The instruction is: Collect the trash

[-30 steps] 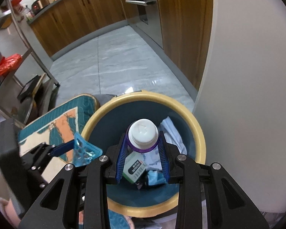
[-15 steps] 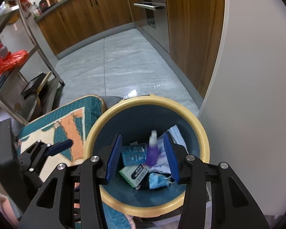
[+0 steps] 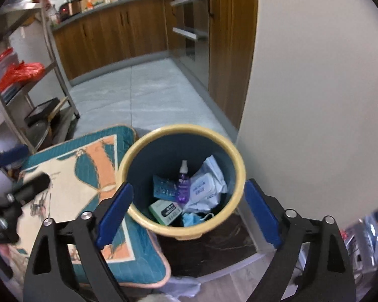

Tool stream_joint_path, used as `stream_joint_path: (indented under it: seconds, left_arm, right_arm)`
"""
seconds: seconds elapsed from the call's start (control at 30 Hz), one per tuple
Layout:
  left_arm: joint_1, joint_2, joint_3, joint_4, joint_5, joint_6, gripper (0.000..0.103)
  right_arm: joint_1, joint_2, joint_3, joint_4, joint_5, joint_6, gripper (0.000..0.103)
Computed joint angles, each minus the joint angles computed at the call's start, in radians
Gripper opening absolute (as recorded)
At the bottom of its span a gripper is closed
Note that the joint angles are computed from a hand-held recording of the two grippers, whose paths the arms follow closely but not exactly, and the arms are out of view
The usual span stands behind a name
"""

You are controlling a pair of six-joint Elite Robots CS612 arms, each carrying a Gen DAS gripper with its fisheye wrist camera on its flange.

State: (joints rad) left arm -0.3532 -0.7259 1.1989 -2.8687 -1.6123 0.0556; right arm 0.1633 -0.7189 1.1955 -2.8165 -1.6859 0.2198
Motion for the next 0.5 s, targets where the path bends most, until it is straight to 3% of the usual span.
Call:
stream_joint_path:
  seconds: [0.17,0.37,0.5]
  left_arm:
    - [-0.006,-0.065,0.118,-0.182,0.071,-0.014,0.097]
    - [-0.006,-0.095,0.192,-0.377,0.077,-0.028,0.098]
    - [-0.004,-0.099,0.207,-0.422,0.083,0.006,0.098]
  right_arm:
    - [0.023,-0.038,0.084,-0.197,-0.051,0.010,0.098]
    - [0.038,-0.040,0.086,-0.223,-0.089,0.039,0.098]
    - [0.046,-0.031,0.066,-0.210,-0.100,0.060,0.098]
